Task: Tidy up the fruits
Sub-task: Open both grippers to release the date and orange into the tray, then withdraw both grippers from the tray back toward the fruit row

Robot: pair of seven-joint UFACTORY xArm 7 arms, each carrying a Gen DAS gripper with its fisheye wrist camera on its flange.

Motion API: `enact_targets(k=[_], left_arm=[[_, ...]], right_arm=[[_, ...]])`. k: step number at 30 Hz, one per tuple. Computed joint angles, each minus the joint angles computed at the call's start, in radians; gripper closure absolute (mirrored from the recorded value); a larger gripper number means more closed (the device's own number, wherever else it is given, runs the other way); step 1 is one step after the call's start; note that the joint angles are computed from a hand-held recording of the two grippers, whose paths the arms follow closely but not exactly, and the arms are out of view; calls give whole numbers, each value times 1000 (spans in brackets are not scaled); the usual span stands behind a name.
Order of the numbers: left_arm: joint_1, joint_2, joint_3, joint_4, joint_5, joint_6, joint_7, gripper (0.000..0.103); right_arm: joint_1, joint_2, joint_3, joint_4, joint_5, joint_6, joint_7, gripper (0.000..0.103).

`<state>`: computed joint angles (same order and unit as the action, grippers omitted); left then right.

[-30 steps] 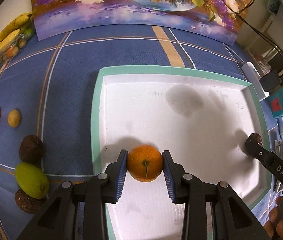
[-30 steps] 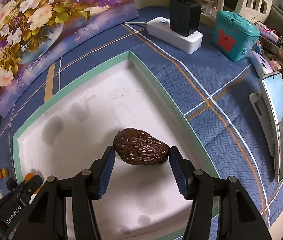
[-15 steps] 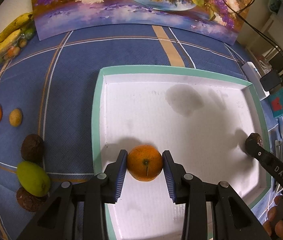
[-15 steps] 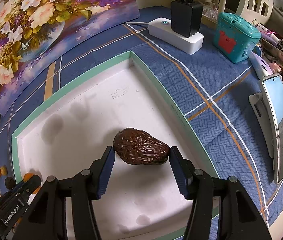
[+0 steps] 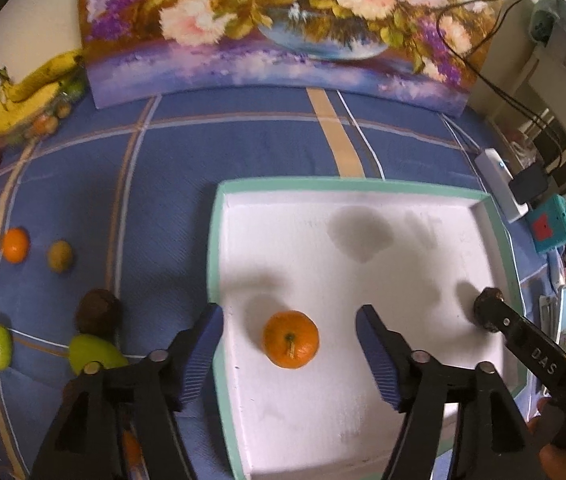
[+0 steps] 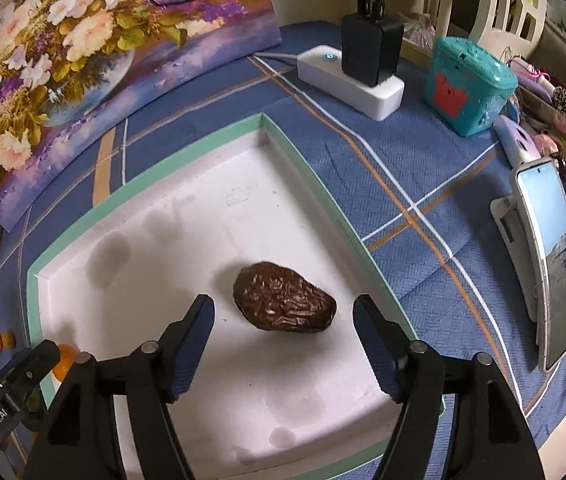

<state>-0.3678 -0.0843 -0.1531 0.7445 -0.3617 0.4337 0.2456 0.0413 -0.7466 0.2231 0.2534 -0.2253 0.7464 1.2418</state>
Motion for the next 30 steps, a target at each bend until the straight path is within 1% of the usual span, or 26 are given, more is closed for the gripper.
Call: enact_targets(k=[1, 2, 4, 7, 9, 11, 14, 18, 21, 24, 27, 28, 29, 30], left_arm=[[3, -3, -1, -3, 13, -9, -14, 28], [8, -6, -2, -6, 34, -20, -35, 25], [18, -8, 0, -8, 69, -36, -73, 20], [32, -6, 7, -7, 104, -52, -116, 15], [44, 1, 9, -4, 140, -63, -155, 4], [56, 1, 10, -12, 177, -78, -193, 0], [79, 1, 9, -20, 261, -103, -271, 0], [116, -3, 0, -28, 431, -131, -402, 0], [141, -12, -10, -32, 567, -133, -495, 0], [159, -31, -15, -50, 668, -156, -549, 0], [177, -52, -18, -75, 728, -186, -580, 0], [178, -58, -13, -84, 727, -203, -573, 0], [174, -63, -6, -92, 710, -214, -556, 0], [159, -70, 14, -104, 659, -232, -511, 0]], right_arm=[[0, -5, 3, 2, -3, 5, 0, 27], [2, -14, 5, 4, -6, 12, -1, 20], [3, -29, 8, 4, -10, 15, -3, 14], [5, -49, 6, 3, -12, 14, -11, 14], [5, -59, 9, 1, -15, 16, -15, 12], [6, -60, 18, 3, -18, 18, -14, 10], [2, -46, 31, 13, -30, 21, -11, 9], [-3, -41, 41, 15, -51, -2, 3, 9], [-3, -46, 53, 12, -67, -26, 12, 9], [-5, -39, 72, 22, -93, -31, 14, 9], [-2, -41, 76, 22, -107, -52, 20, 9], [0, -45, 76, 18, -109, -65, 22, 9], [-2, -54, 85, 12, -120, -82, 28, 9], [-6, -57, 97, 12, -130, -88, 32, 9]])
